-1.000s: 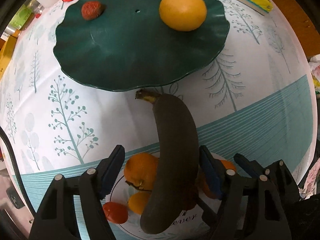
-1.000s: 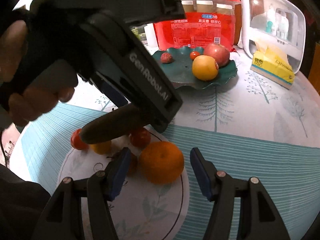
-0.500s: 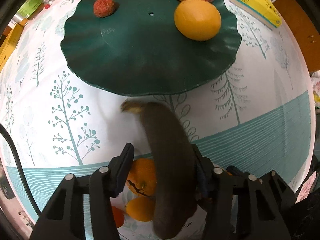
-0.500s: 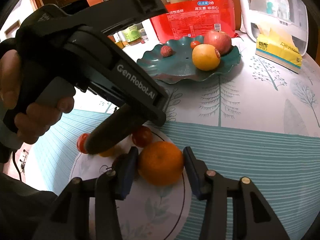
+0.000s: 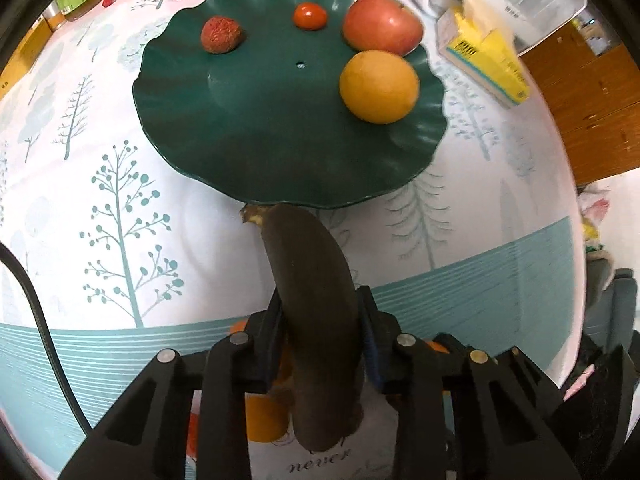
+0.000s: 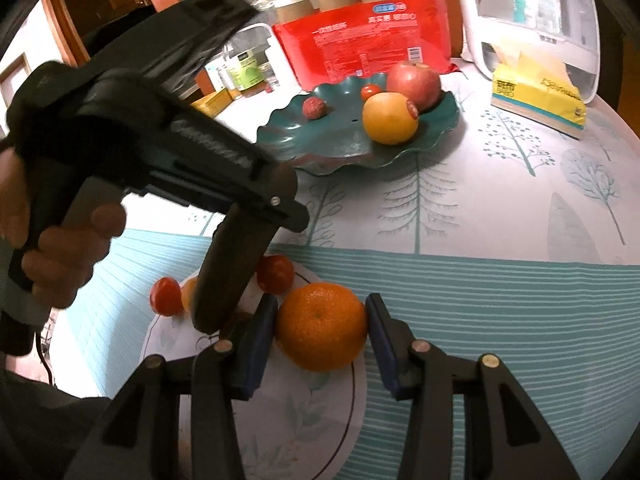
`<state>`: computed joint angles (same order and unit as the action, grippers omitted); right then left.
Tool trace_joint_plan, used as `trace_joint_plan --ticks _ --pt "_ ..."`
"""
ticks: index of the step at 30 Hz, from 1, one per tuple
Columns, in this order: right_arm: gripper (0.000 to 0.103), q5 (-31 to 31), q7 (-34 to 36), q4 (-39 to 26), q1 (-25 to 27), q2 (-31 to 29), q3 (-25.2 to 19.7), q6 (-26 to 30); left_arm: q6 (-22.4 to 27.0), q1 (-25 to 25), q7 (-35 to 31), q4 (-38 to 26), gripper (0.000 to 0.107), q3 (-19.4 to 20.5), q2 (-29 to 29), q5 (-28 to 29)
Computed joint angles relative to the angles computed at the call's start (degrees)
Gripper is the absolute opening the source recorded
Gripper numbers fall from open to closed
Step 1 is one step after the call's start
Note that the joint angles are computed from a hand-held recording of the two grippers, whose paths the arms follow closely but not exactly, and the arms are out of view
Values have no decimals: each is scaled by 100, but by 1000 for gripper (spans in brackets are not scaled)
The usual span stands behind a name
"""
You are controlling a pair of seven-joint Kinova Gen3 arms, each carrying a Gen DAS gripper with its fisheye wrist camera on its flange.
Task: Organize fruits
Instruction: 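Grasp the dark banana with the left tool while the right tool grasps the tangerine, then carry banana and tangerine onto the green plate and open both tools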
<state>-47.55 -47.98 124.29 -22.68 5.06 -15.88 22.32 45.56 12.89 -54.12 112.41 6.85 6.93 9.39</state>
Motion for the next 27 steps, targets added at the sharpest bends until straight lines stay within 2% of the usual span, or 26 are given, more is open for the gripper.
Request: trace_joint_plan --ticks 9,12,17,20,23,27 --pt "46 88 -339 -112 -26 -178 123 -49 -734 69 40 754 30 29 -972 67" --pt "46 64 -374 -150 -42 -239 163 -58 -1065 43 200 964 29 163 -1240 -73" --pt "46 209 -596 -237 -130 -322 224 -83 -1052 -58 253 1010 29 151 -1559 -171" --pt "46 252 -634 -285 -184 -363 232 -180 -1117 -61 178 1036 29 17 -1639 -151" --pt "46 235 -608 -368 -227 -365 238 -276 -1208 -220 189 937 28 127 -1591 -213" --pt "46 254 -577 -566 -239 -279 218 -326 -1170 -317 103 829 28 43 -1665 -293"
